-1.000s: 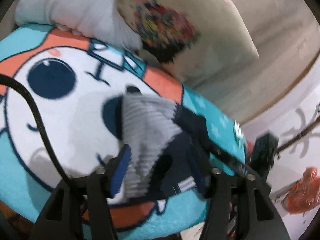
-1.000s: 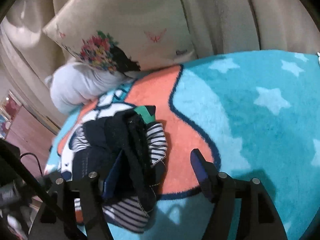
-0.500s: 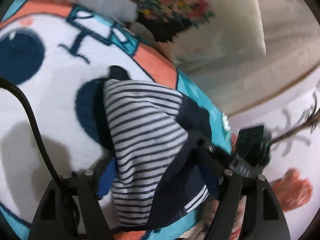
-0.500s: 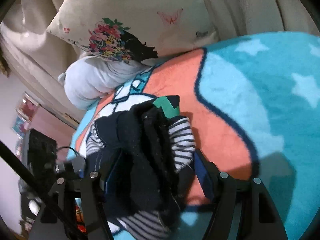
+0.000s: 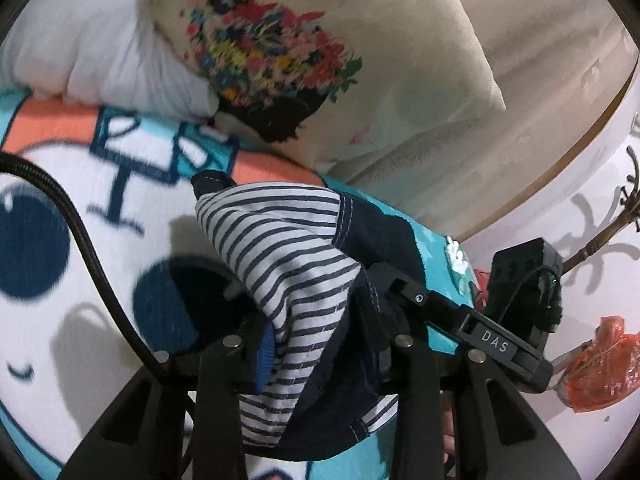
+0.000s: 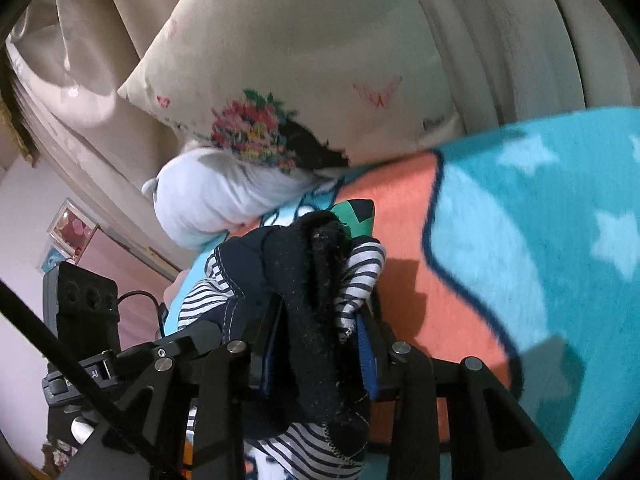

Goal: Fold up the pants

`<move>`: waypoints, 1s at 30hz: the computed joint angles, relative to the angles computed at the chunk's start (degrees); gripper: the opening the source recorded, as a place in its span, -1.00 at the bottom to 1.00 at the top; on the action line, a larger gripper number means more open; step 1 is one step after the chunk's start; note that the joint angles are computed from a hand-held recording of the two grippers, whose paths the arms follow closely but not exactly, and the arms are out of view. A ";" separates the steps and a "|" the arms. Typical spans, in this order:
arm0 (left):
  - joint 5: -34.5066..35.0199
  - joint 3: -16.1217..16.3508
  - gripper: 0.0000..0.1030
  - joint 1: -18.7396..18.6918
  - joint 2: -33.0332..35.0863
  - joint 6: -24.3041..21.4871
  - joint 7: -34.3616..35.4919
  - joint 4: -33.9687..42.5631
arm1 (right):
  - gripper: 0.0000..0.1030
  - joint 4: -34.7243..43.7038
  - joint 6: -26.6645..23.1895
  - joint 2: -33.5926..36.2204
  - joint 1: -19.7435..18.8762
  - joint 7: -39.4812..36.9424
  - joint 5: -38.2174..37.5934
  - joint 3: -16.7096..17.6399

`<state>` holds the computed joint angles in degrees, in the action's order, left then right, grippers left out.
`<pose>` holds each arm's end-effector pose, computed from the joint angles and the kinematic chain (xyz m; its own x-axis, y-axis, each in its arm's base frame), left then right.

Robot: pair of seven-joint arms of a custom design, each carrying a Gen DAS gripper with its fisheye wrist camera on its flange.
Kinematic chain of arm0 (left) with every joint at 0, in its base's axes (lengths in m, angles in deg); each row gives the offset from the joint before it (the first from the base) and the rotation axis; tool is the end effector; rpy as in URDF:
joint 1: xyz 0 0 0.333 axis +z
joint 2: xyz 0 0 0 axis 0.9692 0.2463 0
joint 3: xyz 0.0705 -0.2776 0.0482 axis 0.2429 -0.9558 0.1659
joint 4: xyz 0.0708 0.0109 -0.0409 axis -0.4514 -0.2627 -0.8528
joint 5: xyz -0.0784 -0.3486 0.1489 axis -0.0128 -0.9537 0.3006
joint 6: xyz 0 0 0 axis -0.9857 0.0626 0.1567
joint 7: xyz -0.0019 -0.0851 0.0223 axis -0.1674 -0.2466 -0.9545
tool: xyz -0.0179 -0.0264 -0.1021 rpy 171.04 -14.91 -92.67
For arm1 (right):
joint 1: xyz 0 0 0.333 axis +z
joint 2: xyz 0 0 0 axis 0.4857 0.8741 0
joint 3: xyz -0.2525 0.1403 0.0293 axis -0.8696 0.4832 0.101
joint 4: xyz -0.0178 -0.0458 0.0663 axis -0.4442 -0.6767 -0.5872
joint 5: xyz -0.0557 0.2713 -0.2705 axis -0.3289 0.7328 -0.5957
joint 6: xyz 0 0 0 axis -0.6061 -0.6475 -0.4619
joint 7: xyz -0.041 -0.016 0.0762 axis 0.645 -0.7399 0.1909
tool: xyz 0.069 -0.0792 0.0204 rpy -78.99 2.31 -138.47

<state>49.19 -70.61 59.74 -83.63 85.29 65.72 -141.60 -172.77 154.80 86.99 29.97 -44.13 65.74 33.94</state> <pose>0.5184 -0.2303 0.4930 0.0668 -0.8120 0.5798 -0.7353 -0.4328 -0.5215 0.5742 0.0232 0.4192 0.5311 -0.6138 -0.5841 -0.7360 0.0074 -0.6770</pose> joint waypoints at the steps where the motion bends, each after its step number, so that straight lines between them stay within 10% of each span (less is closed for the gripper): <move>1: 2.51 -0.03 -0.33 0.63 1.10 -0.67 -1.85 1.37 | -0.31 0.84 0.69 0.52 0.13 0.14 0.12 0.11; 7: 13.38 -0.70 -0.29 3.76 6.81 -7.02 -13.12 6.31 | -0.19 5.36 9.80 5.79 1.37 4.98 -4.95 1.58; 11: 8.81 -2.61 -0.29 4.78 5.96 -5.52 -10.85 3.34 | -0.08 5.83 6.71 6.90 -0.87 7.23 -5.84 1.90; 17: 1.92 -3.24 -0.28 3.84 3.86 -0.62 -8.51 -1.29 | -0.08 -1.71 16.53 -2.88 1.05 -5.32 4.69 2.02; 24: -4.02 -2.63 -0.28 2.02 3.21 2.68 -5.40 -3.20 | -0.08 14.74 -10.55 7.99 1.81 9.85 -9.95 1.60; 30: 3.90 -2.18 -0.28 2.44 3.15 2.57 -11.97 -3.67 | -0.16 29.22 -9.56 20.83 2.35 23.87 -18.53 5.66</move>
<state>53.09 -72.80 62.17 -80.48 87.86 53.75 -145.27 -143.55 145.24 107.82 32.32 -20.26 47.21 39.60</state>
